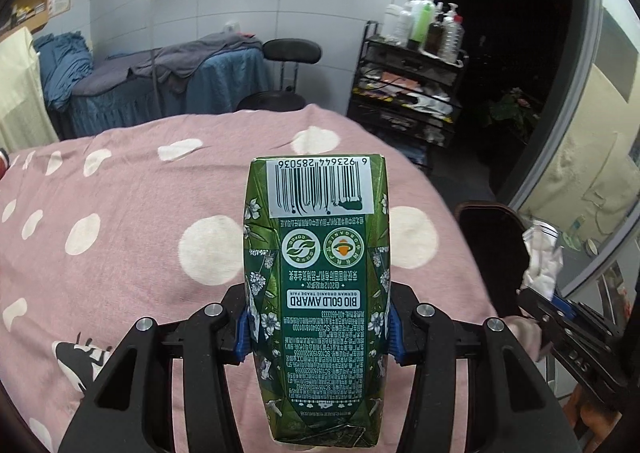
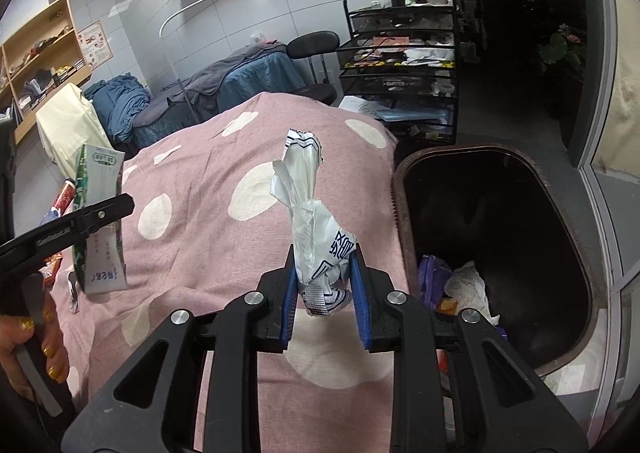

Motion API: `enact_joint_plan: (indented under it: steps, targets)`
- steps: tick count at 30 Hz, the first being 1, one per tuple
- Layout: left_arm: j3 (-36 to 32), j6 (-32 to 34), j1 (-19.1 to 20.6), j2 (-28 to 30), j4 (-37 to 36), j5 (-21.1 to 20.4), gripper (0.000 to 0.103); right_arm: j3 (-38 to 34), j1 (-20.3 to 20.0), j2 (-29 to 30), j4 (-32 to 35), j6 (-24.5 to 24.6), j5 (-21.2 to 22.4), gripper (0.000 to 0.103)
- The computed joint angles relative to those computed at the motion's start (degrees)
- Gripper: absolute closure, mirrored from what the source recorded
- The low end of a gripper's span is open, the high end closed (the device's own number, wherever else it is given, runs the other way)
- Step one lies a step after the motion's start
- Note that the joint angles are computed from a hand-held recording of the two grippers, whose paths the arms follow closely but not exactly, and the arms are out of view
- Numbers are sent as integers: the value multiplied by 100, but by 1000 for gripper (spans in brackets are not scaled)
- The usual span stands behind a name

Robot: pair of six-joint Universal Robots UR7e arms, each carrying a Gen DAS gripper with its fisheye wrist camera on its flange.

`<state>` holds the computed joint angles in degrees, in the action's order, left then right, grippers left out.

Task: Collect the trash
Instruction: 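Carry the white wrapper to the bin and open the right tool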

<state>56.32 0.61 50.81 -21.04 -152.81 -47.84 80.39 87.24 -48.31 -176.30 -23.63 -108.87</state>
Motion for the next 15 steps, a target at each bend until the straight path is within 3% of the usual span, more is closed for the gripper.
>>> enact_joint_plan:
  steps: [9, 15]
  targets:
    - [2, 340, -205, 134, -104, -557, 54, 68, -177, -148, -395, 197, -351, 78]
    - [-271, 437, -247, 366, 109, -795, 54, -288, -403, -15, -262, 491, -727, 78]
